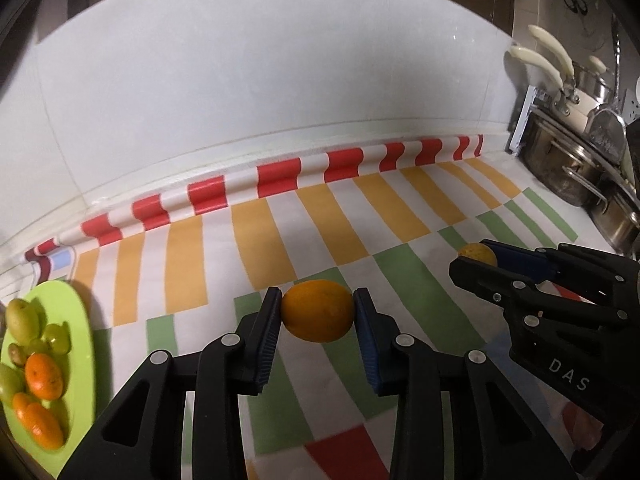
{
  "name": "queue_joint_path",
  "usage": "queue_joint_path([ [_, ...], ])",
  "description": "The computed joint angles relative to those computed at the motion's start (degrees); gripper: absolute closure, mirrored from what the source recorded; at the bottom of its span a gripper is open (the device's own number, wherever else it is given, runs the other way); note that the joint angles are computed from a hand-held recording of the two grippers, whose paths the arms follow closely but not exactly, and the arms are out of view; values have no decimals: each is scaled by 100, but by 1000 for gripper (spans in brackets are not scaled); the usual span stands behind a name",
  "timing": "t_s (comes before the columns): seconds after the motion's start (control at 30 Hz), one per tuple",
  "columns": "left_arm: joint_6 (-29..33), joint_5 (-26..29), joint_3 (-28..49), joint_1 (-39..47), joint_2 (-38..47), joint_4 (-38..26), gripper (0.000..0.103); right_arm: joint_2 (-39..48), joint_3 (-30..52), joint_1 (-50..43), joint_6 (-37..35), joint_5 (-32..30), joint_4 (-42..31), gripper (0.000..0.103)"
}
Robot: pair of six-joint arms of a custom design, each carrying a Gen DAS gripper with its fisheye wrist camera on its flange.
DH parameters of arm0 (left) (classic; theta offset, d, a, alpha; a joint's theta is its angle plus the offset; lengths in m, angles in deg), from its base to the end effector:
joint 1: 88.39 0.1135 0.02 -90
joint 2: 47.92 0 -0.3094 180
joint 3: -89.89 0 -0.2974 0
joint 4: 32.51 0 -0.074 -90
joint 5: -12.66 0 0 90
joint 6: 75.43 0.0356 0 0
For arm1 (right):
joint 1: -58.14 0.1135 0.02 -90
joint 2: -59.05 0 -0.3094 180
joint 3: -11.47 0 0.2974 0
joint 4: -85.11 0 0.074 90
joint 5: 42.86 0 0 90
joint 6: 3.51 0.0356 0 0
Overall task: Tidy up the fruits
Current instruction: 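Carry the orange and small fruit over the green plate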
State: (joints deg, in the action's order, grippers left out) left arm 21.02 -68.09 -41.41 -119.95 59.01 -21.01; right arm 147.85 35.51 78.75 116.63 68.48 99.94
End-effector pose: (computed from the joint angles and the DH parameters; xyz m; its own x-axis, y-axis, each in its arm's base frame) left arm 0.2880 -0.1836 0.0772 -0.5479 0.4667 -0.6942 0.6763 0.7356 -0.0393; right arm 0.2005 0.0616 0.0718 -0.6740 0.2462 -0.6965 0.2657 0.9605 0.0824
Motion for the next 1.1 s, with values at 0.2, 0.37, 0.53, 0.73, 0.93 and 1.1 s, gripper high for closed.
queue_joint_path([
  [0.2, -87, 21, -498, 133, -716, -12, 67, -796, -24, 650, 344, 421, -768, 76],
  [0.37, -116, 24, -904, 249, -1355, -90, 67, -1413, 25, 1298, 661, 844, -1453, 76],
  [0.53, -142, 52, -1261, 391, -1985, -253, 67, -1794, 157, 1972, 1078, 1290, -2119, 76],
  [0.73, -47, 169, -1669, 676, -2873, -636, 67, -1966, 368, 2672, 1553, 1698, -2760, 76],
  [0.93, 79, 340, -1965, 1107, -3798, -1130, 67, -1911, 694, 3348, 1996, 2099, -3286, 76],
  [1.1, 271, 592, -2118, 1568, -4532, -1621, 67, -1764, 947, 3812, 2280, 2345, -3508, 76],
])
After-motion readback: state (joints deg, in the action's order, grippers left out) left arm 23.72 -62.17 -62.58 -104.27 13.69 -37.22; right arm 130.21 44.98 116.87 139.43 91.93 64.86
